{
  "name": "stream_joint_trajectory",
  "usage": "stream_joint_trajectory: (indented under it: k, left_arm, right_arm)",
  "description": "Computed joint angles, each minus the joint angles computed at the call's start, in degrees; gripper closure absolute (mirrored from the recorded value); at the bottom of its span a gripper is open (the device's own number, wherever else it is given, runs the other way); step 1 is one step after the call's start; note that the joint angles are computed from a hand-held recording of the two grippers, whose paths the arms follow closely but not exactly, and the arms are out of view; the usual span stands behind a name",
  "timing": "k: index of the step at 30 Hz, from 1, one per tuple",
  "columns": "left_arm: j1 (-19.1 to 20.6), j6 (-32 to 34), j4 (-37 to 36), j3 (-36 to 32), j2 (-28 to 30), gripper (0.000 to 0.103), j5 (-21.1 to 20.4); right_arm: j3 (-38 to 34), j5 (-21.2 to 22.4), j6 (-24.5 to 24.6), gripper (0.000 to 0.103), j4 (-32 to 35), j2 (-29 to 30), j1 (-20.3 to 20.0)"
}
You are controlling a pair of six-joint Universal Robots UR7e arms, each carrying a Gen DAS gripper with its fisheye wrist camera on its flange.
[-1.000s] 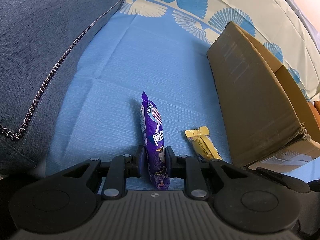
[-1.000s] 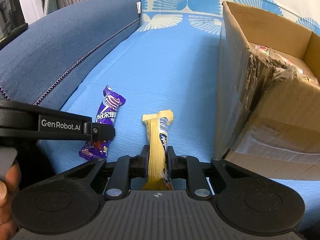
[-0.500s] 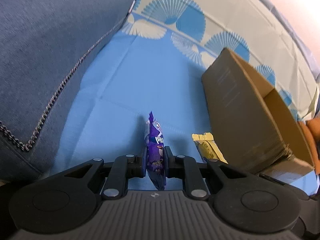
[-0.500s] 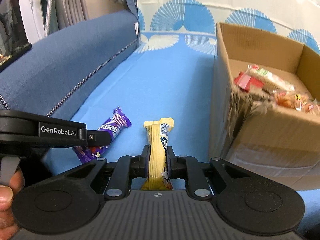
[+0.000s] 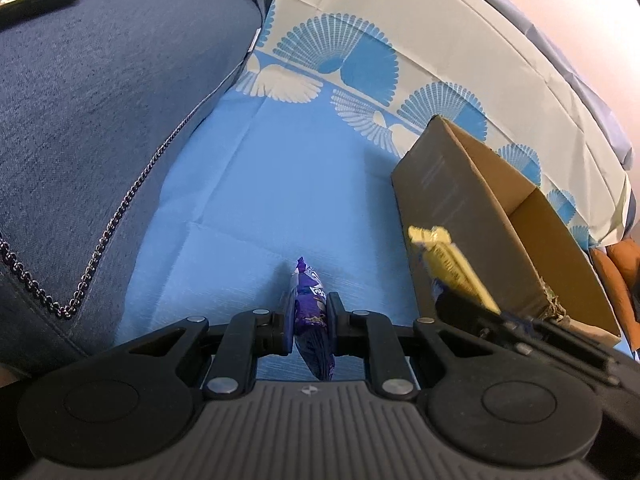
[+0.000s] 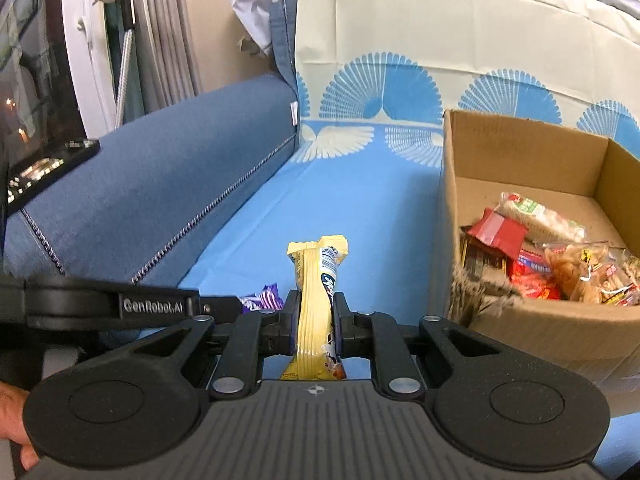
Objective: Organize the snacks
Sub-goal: 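Carry both bars over the box and open both grippers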
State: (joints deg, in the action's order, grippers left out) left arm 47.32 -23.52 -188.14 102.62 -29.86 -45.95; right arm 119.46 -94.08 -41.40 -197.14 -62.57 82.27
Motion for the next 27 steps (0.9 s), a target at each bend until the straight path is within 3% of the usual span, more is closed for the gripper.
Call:
stream_joint_trajectory:
  k: [14,19,23,24,25,26,27]
  left_arm:
    - [-0.83,-2.66,0.37,0.03,-1.71,0.086,0.04]
    - [-2.42,1.42,0.79,-7.12,0.47,0.086,-0.9]
    - [-4.1,8.41,0.55,-17.2,3.97,0.085,-6.25]
    - [-4.37,9.77,0.93,-19.76,4.77,0.071,-8.8]
    - [-4.63,10.56,1.48,-21.75,5.46,0.048,-10.62]
    - [-5.07,11.63,1.37,-23.6,6.26,0.041,-12.12]
    - [-5.57,12.65,0.59,-24.64,6.95,0.036,-12.63]
  right_arm:
    - [-0.26,6.62,2.39,0.087,-5.11,-1.55,-0.26]
    - [-0.93,8.37,5.77,0.087,-14.95,-0.96,-0.86]
    - [-2.78,5.67,8.12,0.085,-26.98,0.91,-1.08]
    - [-3.43,4.03,9.12,0.076,-28.63,1.25,-1.11]
    - [-4.19,2.5,10.07,0.065,-29.31,1.42,-1.22]
    - [-4.77,1.23,10.88,0.038,-29.87,1.49,-1.34]
    - [-5.03,0.46,11.47,0.022,-30.54,1.47,-1.56]
